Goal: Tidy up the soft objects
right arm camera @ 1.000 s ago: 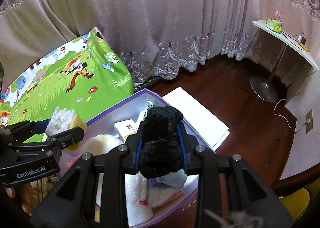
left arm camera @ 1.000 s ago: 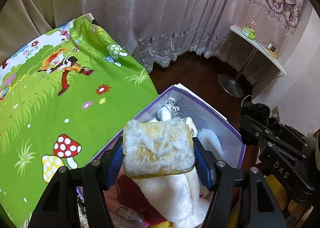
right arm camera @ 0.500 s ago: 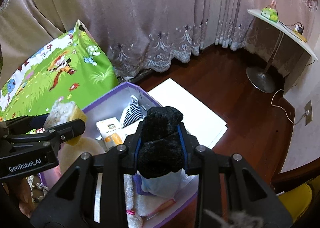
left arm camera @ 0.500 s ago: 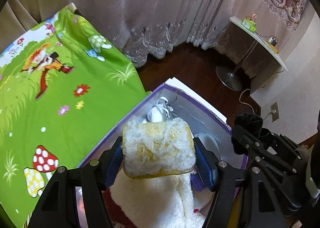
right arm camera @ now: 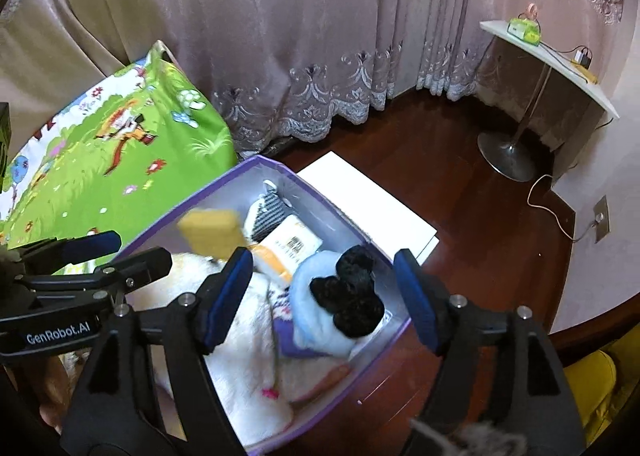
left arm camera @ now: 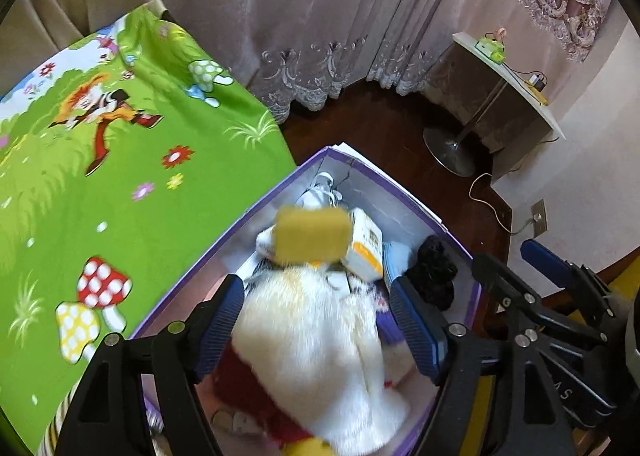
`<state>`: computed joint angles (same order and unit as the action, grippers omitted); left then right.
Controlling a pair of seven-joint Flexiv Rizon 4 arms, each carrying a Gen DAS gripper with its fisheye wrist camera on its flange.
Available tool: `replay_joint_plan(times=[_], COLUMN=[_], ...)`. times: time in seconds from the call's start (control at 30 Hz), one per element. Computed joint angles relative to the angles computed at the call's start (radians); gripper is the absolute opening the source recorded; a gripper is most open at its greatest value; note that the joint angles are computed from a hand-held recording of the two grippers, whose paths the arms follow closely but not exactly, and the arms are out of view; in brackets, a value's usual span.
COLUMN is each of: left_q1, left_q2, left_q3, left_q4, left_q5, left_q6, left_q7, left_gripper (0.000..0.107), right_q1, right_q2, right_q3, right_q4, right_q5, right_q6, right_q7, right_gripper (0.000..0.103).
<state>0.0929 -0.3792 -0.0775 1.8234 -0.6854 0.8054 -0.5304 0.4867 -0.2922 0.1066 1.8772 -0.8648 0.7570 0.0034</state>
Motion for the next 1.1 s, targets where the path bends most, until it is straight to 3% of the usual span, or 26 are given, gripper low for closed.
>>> replay_joint_plan(times=[0.2,0.33,0.53,1.1], left_q1=[0.023,0.034,0.014,0.01], left_q2=[0.113,0.178,0.243,0.227], left_q3=[0.022,0.055,0.095,0.102], left_q4=[0.121,0.182,0.266,0.258], left_q5=[-0.085,-0.154,-0.243,-0.245], left_q6=[-0.006,-0.066,-0.015,-0.012], left_q7=[0.136,0.213,0.305,0.291], left_gripper=[0.086,0.103,0.103,0.103], right_q1=[0.044,0.078,0.108,0.098], right_q2=[0.037,0.064,0.089,0.099], right_q3=[0.029,0.056,0.09,0.098], right_q4=[-0.01,-0.004,0.017,0.037], right_q5=[-0.016,-0.029,-0.034,-0.054], right_q6=[-0.095,-0.176,-0.258,-0.248], right_q7=[0.022,0.074,0.144,0.167], right_gripper=[0.076,0.076,0.076,0.076])
